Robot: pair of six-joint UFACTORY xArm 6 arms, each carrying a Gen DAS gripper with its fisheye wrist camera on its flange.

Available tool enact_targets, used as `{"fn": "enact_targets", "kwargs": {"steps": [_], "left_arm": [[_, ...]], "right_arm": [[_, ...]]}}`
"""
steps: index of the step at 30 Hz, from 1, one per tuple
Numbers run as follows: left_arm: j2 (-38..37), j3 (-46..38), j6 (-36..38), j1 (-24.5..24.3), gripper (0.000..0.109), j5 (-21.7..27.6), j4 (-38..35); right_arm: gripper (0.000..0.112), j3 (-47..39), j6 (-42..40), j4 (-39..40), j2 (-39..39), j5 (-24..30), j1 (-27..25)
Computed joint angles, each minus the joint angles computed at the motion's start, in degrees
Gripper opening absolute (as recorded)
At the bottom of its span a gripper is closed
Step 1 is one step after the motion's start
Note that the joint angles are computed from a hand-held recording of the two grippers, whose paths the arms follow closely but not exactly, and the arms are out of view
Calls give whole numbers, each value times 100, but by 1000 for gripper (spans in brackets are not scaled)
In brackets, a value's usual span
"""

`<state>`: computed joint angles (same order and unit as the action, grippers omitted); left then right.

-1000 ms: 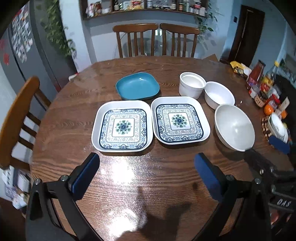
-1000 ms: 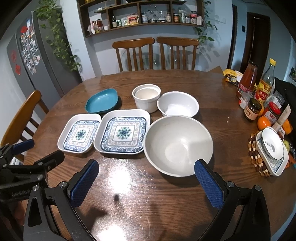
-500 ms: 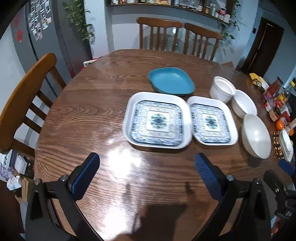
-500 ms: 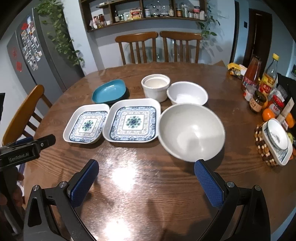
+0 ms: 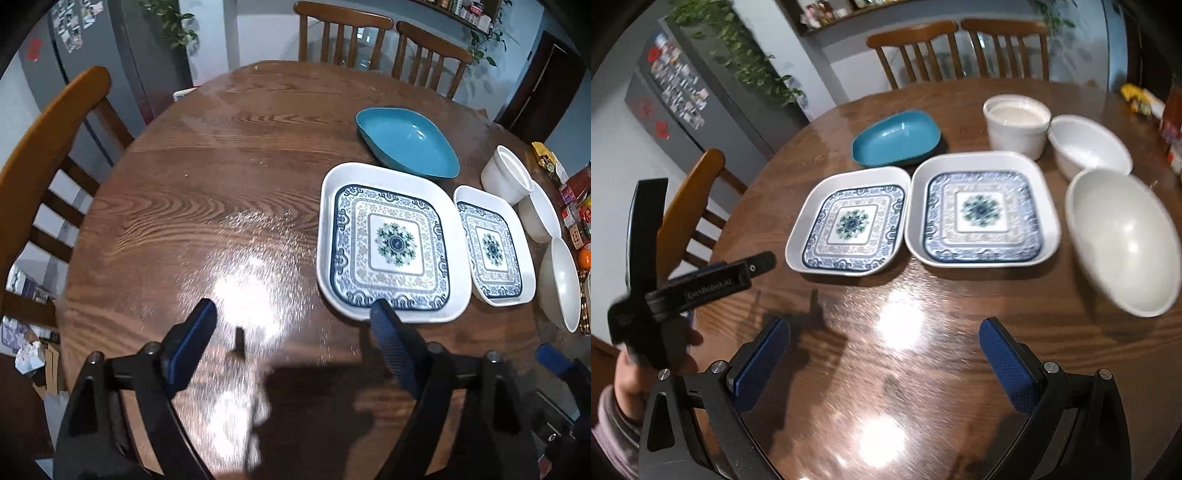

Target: Organize plates and bowls

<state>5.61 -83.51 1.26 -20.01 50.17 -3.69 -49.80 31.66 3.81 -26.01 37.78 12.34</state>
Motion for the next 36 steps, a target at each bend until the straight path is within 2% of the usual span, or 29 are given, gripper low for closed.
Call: {"fn": "enact_targets", "kwargs": {"steps": [1,3,8,10,12,17,19,20,21,22,25,27,32,36], "left_arm": [[84,-73,64,5,77,3,-37],[288,-275,240,13,69,64,-175],[716,-690,434,11,56,195,-329],[824,-773,525,4,54,192,-368],[932,-860,562,-7,50,168,-314],[1148,-1118,687,34,48,251,-442],[1171,-1156,749,12,45,251,-392],[1186,-1179,811,12,38,263,-449],[1207,-1209,907,8,26,264,-537],[1223,-1243,996,0,19,287,-603],[1162,-1155,1055,-27,20,227,-479],[1006,-1014,1062,41,19,256,-501],[80,-52,1331,201,19,-178,-459],[-321,322,1202,396,19,3,-451]], "right_arm": [[102,-16,-34,172,101,-102,-18],[91,-129,2,392,393,-185,-78],[74,-403,165,636,963,-336,-212],[72,-487,338,542,1122,-369,-241],[63,-580,413,617,1303,-393,-246],[55,-771,682,395,1519,-410,-244],[42,-914,791,126,1625,-254,-230],[28,-973,708,156,1680,-194,-225],[20,-1008,737,65,1702,-138,-226],[14,-1058,750,-31,1743,-71,-220],[13,-1182,590,-116,1807,73,-191],[13,-1199,334,102,1800,120,-163],[13,-1018,-109,436,1442,103,52],[14,-854,-522,984,1180,225,236]]}}
